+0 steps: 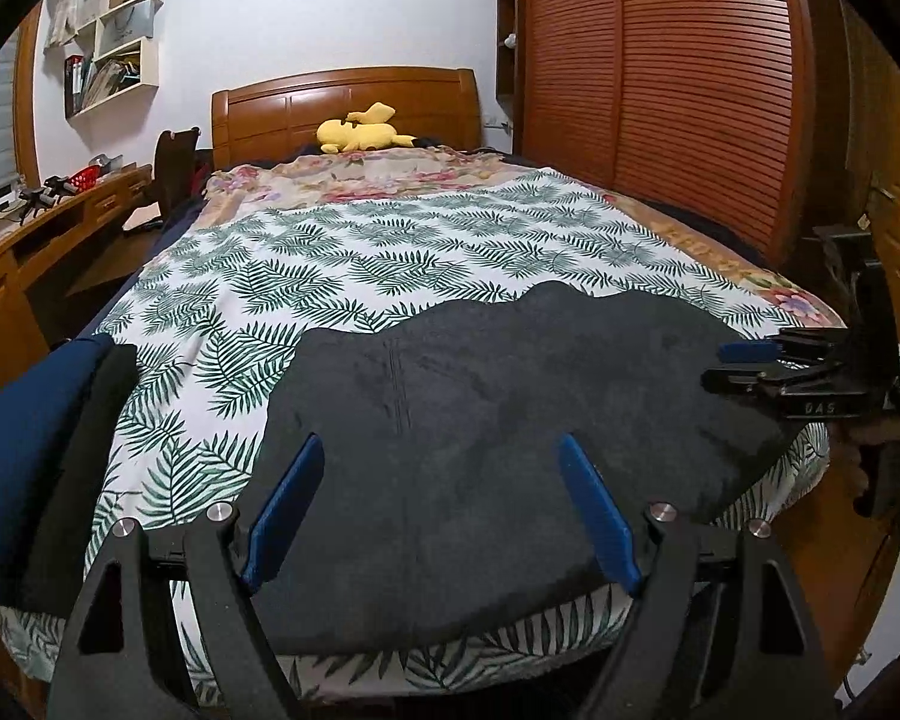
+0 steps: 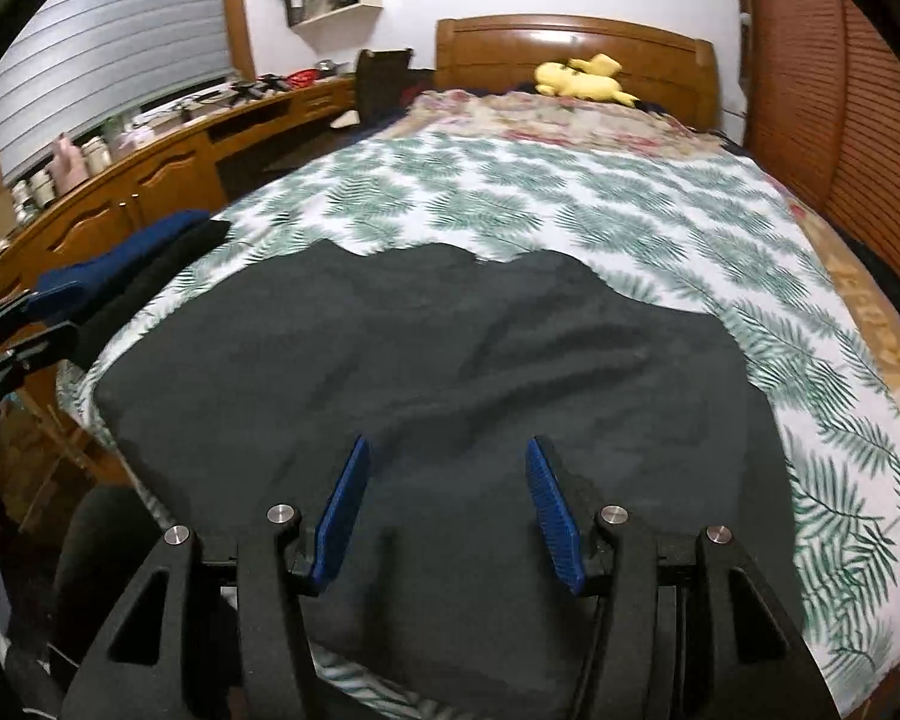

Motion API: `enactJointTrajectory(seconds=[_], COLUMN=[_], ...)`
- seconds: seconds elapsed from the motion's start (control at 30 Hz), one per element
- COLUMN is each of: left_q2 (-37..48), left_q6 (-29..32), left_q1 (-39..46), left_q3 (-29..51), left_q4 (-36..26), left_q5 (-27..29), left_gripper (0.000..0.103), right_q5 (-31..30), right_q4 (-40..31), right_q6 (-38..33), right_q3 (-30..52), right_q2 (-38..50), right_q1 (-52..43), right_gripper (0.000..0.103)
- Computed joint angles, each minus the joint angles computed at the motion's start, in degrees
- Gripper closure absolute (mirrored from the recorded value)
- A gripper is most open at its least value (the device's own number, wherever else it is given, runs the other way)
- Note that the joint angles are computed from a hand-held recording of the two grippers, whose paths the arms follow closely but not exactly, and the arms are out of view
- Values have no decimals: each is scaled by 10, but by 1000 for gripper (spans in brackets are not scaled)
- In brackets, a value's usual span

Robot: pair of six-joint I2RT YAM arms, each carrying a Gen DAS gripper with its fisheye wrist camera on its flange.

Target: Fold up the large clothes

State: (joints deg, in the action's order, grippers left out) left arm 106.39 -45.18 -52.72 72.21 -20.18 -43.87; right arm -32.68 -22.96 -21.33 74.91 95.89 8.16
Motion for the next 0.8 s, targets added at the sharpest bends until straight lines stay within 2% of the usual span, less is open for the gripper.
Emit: enactJointTrajectory(seconds=[0.2,0.33,0.57,0.8], left_q2=[-12,-17,-17,-17], left_q6=[-37,-53,-72,-115], left_q1=[-19,-20,-6,4], left_q3=[-5,-18,-57,-107], left_q4=[-30,-32,-12,1], left_q5=[-19,-17,-1,-1], left_gripper=[21,21,21,22], right_q5=[-6,27,-9,-1], right_q4=[-12,-35,9,56], right_q6=[-26,-66,-79,-51], right_q3=[-4,-3,-39,-84], right_q2=[9,47,61,41], right_q1=[11,17,-15,1], right_gripper=[47,47,47,47])
